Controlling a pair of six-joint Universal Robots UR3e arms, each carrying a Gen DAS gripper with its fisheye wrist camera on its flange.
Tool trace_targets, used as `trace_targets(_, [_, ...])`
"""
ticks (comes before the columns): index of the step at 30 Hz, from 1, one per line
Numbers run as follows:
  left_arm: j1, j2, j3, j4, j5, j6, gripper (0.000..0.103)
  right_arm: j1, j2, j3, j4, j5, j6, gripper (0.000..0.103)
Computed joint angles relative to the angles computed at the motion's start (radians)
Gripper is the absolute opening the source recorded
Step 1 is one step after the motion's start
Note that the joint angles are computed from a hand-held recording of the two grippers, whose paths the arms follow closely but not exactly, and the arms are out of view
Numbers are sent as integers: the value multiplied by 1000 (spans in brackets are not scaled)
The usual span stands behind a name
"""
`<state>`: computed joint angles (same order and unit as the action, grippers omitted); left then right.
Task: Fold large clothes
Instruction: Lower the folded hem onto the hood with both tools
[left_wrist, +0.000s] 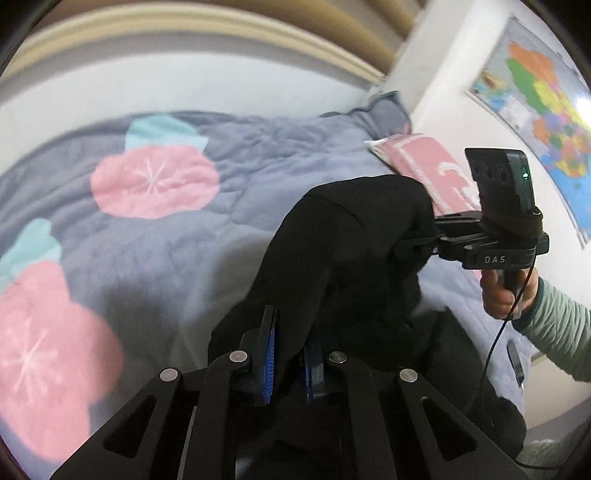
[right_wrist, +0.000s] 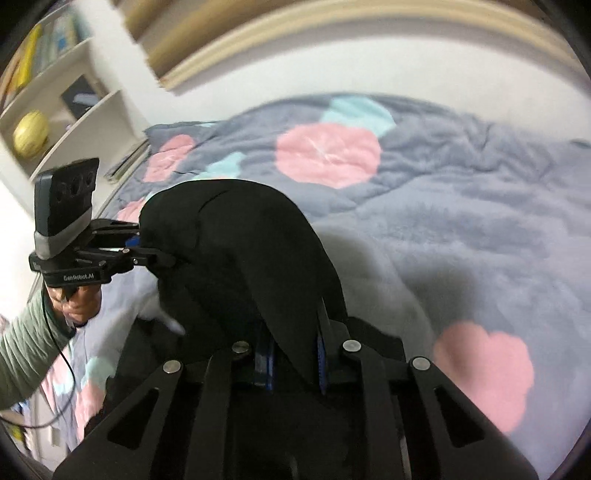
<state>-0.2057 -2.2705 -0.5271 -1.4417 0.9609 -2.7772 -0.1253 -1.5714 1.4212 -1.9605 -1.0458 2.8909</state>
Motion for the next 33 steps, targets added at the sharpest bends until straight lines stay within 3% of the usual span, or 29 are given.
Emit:
trace_targets(4, [-23,312,-374,90,43,22,11,32,-252,106,101,-49,-14,20])
trace_targets(8, [-41,595,-675,94,57,47,11,73,-493,198,225,-104,-7,20])
trace_targets(13, [-90,883,-1020,97,82,9,11,173,-744,343,353,-176,39,20])
trace_targets(17, [-133,1014,-1273,190,124,-109,12,377,-813,531,257,-299,227,20])
trace_targets(20, [-116,1072,-1525,327,78,-287,13,505,-821,674,144,-373,374,21])
trace_targets(23, [-169,1142,-1662,458,127,-434,13,609,-810,736,92,-439,503,21])
trace_targets(26, [-131,1248,-1647,349,100,-429,13,595,-868,718,175,-435,506,24])
trace_targets(31, [-20,1366,-1446,16,82,-283,17,458,-983,519,472,-391,386,34])
trace_targets(33, [44,1397,-1361,-87,46,-227,19,281,-1038,396,634,-313,240,37])
